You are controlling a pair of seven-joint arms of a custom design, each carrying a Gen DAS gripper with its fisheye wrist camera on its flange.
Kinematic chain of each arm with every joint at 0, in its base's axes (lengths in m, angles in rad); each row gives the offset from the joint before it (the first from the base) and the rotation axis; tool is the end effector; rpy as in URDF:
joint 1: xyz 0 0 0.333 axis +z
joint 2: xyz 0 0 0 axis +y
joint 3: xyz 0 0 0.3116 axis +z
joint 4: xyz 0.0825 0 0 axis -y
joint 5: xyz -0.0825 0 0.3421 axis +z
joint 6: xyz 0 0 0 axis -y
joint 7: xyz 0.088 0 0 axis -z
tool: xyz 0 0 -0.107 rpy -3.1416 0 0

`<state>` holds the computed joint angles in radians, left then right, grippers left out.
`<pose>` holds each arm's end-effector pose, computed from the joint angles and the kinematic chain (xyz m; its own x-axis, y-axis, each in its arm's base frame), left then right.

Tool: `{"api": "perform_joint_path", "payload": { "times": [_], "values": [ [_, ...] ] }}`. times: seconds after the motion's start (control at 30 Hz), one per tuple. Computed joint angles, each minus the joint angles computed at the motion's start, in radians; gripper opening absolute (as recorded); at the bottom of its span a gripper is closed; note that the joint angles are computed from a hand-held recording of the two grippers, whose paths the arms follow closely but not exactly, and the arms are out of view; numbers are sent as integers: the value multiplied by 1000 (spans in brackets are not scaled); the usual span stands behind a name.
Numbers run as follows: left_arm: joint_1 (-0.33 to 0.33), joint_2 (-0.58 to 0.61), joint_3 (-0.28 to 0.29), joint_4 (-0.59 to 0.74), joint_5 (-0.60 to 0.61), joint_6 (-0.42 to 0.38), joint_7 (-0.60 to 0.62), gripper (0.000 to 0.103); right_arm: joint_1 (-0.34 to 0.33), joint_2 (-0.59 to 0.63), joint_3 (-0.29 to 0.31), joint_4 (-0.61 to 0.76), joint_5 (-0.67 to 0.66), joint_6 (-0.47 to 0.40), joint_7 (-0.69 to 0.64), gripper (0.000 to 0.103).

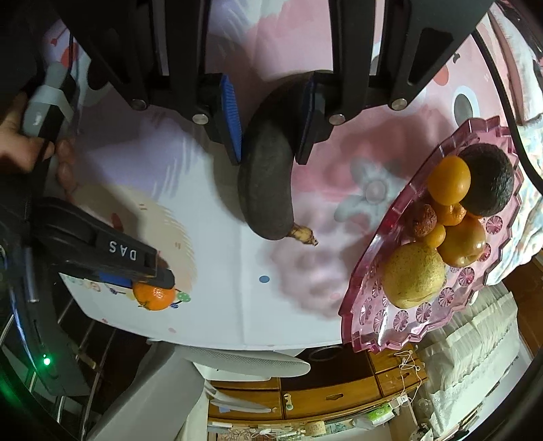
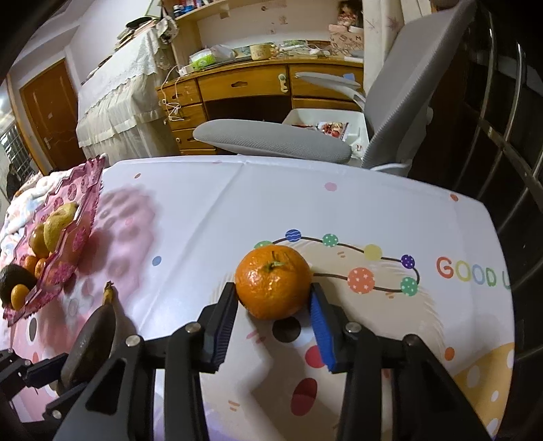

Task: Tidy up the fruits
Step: 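Grasp the dark banana with the left gripper while the right gripper grasps the mandarin, then lift the banana and mandarin and carry them over the pink bowl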

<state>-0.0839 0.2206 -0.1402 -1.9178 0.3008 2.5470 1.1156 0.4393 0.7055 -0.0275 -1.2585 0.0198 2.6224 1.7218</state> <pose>0.5895 -0.1328 0.4423 0.0338 -0.9989 -0.0334 -0.9007 -0.0160 -0.4341 0.6825 0.3049 0.4312 0.2857 -0.9538 -0.0925 -0.7770 -0.1740 -0.6050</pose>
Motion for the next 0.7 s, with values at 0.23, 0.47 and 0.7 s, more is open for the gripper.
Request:
{"api": "perform_joint_path", "payload": {
  "times": [0.23,0.47,0.7],
  "values": [
    [17,-64,-19,-68,-89,31,60,27,18,-74,-10,-80,-16,39,18,42],
    [20,-160,-21,-148,-164,78,141,26,34,-169,-10,-185,-33,70,62,42],
    [20,-255,-2,-193,-275,113,261,26,53,-262,1,-289,-55,78,127,42]
  ]
}}
